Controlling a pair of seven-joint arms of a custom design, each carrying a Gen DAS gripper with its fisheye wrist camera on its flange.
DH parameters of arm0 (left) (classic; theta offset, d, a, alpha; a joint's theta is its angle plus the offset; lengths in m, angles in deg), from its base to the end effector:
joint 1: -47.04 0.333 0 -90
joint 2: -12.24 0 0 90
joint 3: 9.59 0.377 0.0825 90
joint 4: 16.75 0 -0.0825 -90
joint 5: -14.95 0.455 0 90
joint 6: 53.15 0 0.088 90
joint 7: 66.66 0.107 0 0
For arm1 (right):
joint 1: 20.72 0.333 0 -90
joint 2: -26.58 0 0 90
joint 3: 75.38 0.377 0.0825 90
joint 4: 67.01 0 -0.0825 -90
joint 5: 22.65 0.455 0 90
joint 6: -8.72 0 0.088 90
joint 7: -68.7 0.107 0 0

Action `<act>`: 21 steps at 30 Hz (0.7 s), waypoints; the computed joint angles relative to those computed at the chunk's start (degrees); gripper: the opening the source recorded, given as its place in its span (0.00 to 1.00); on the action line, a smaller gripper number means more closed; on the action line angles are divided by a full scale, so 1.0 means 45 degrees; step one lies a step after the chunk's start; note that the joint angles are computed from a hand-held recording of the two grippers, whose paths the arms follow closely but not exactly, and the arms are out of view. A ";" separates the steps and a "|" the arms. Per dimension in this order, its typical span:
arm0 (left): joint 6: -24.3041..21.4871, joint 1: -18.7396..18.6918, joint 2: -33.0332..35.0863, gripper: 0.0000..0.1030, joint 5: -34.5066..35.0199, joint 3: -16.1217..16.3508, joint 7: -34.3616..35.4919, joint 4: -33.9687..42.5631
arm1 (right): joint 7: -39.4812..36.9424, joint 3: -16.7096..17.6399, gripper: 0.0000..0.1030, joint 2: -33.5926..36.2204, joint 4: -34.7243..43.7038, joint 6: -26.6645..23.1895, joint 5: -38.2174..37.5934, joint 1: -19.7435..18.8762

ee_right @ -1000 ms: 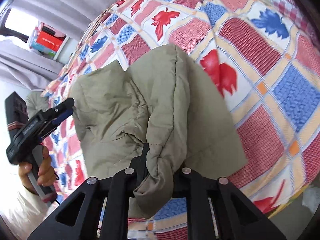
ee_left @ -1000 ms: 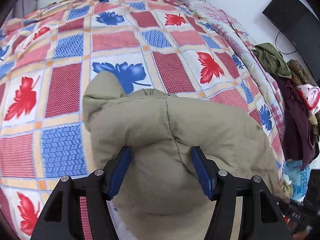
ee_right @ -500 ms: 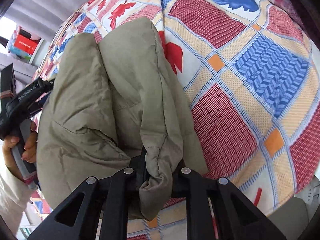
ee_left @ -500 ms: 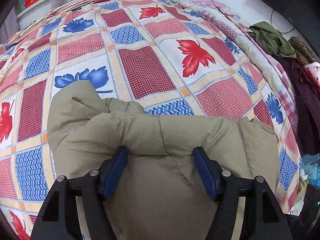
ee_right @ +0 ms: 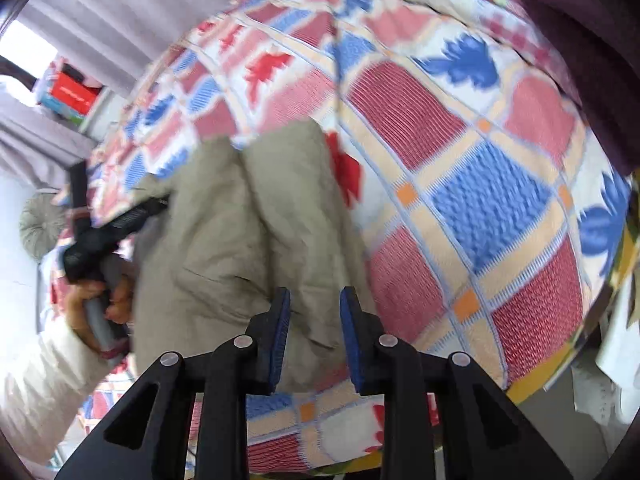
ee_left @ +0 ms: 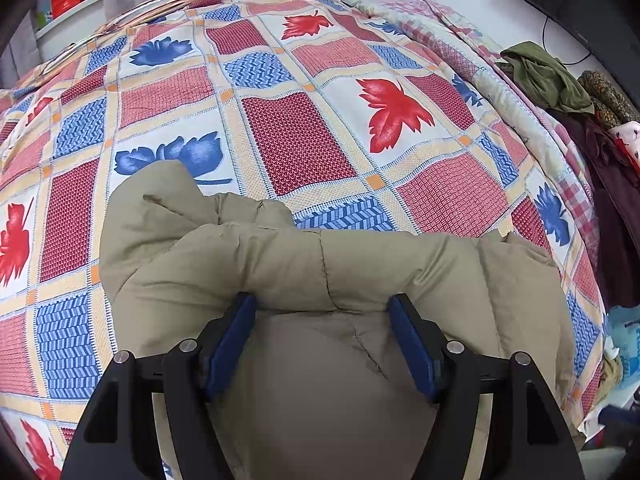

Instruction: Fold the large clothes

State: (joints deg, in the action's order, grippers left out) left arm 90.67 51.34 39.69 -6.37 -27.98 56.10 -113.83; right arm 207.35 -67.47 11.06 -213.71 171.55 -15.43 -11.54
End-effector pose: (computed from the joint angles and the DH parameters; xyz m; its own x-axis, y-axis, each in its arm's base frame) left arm 0.7704 -0.1552 0.3829 -0.5085 -0.8306 0.2270 -0.8101 0.3721 -0.4530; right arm 0.4856 0.1437 0.4345 -0.4934 -0.7564 -0.4293 -0.7116 0.6349 -0.3008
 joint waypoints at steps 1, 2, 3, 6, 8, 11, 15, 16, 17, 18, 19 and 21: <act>0.0014 -0.0006 -0.0023 0.69 0.0027 0.0017 -0.0017 -0.0026 | -0.0890 -0.0418 0.28 0.0090 0.0151 0.0239 0.0585 0.0520; -0.0016 -0.0040 -0.0050 0.69 0.0109 0.0071 -0.0103 -0.0016 | -0.1766 -0.0755 0.28 0.0348 0.0443 0.0306 0.1155 0.0964; -0.0039 -0.0073 -0.0097 0.69 0.0196 0.0130 -0.0211 -0.0034 | -0.2824 -0.1111 0.28 0.0514 0.0614 0.0327 0.1884 0.1451; -0.0335 -0.0213 -0.0406 0.70 0.0654 0.0475 -0.0875 -0.0085 | -0.4445 -0.1137 0.28 0.1602 0.1664 -0.0302 0.2655 0.1808; -0.0390 -0.0123 -0.0818 0.70 0.0773 0.0613 -0.1072 -0.0386 | -0.4362 -0.0884 0.28 0.2312 0.2257 -0.1169 0.2325 0.1643; -0.0502 0.0081 -0.1488 0.70 0.0891 0.0827 -0.1002 -0.0997 | -0.4177 -0.0799 0.28 0.2791 0.2463 -0.1625 0.2408 0.1576; -0.0982 0.0263 -0.2241 0.70 0.0932 0.1204 -0.0926 -0.1771 | -0.3939 -0.0850 0.27 0.3033 0.2404 -0.1647 0.2293 0.1451; -0.1130 0.0252 -0.2394 0.70 0.1041 0.1339 -0.1028 -0.1940 | -0.3925 -0.0853 0.27 0.3084 0.2405 -0.1668 0.2268 0.1439; -0.1306 0.0261 -0.2516 0.77 0.1082 0.1446 -0.1118 -0.2071 | -0.3818 -0.0855 0.27 0.3164 0.2453 -0.1771 0.2079 0.1419; -0.1369 0.0268 -0.2643 0.93 0.1086 0.1539 -0.1218 -0.2229 | -0.3825 -0.0876 0.27 0.3222 0.2498 -0.1850 0.1985 0.1397; -0.1284 0.0274 -0.2771 0.97 0.1043 0.1603 -0.1271 -0.2422 | -0.3825 -0.0881 0.27 0.3306 0.2536 -0.1876 0.1892 0.1389; -0.1130 0.0283 -0.3018 0.98 0.1021 0.1731 -0.1349 -0.2806 | -0.3756 -0.0898 0.27 0.3444 0.2577 -0.1924 0.1697 0.1380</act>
